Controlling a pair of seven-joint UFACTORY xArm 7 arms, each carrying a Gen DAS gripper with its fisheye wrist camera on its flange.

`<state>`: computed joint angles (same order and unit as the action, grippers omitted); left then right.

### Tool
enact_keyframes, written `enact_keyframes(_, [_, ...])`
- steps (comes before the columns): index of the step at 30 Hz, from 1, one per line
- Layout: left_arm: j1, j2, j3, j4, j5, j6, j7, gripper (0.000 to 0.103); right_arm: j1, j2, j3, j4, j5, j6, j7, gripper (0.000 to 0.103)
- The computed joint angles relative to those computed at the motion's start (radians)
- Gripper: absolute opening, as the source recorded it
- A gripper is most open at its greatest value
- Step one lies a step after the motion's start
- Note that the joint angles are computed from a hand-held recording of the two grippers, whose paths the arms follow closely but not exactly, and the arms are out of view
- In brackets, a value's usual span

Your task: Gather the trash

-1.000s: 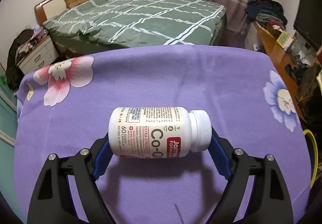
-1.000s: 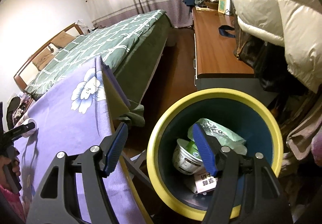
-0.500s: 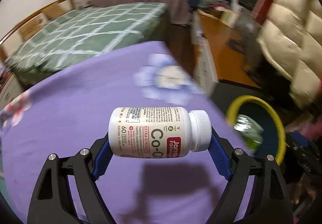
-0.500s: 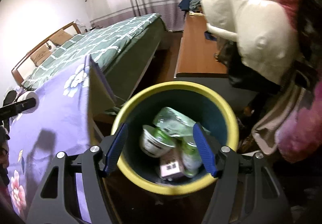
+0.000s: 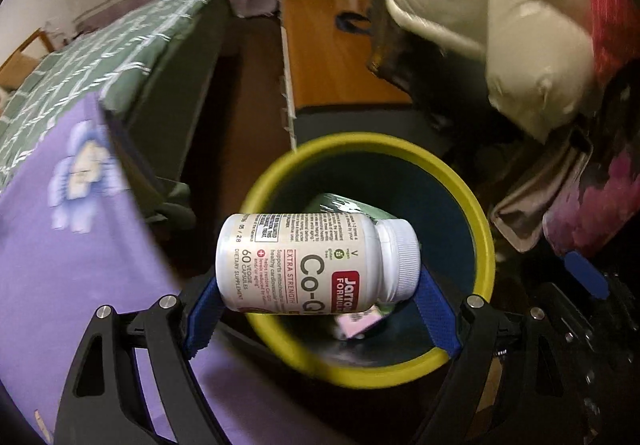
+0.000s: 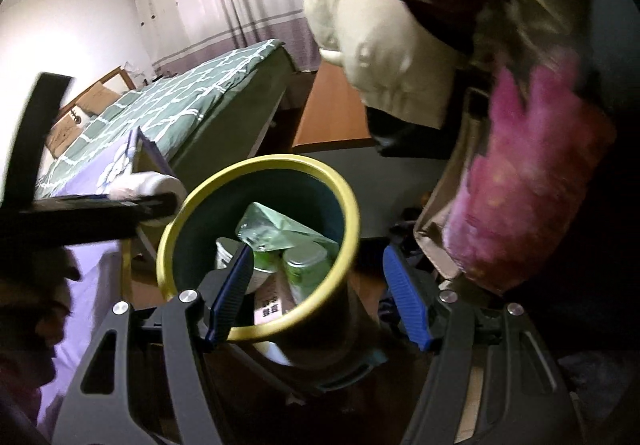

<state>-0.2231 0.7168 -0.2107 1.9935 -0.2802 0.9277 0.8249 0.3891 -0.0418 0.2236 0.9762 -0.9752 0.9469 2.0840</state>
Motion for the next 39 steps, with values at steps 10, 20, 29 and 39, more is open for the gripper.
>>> enact_keyframes(10, [-0.039, -0.034, 0.003, -0.078, 0.039, -0.049, -0.051, 0.092, -0.017, -0.057, 0.021, -0.067, -0.006, -0.011, 0.061, 0.064])
enact_keyframes(20, [0.157, -0.290, -0.038, -0.328, -0.224, -0.097, 0.151, 0.098, 0.015, 0.012, 0.029, 0.025, -0.037, -0.014, 0.019, 0.065])
enact_keyframes(29, [0.312, -0.528, 0.076, -0.557, -0.593, -0.150, 0.432, 0.098, 0.111, 0.108, 0.023, 0.192, -0.087, 0.057, -0.074, 0.068])
enact_keyframes(39, [0.435, -0.648, 0.256, -0.663, -0.820, -0.152, 0.597, 0.098, 0.249, 0.191, 0.014, 0.360, -0.157, 0.167, -0.167, 0.073])
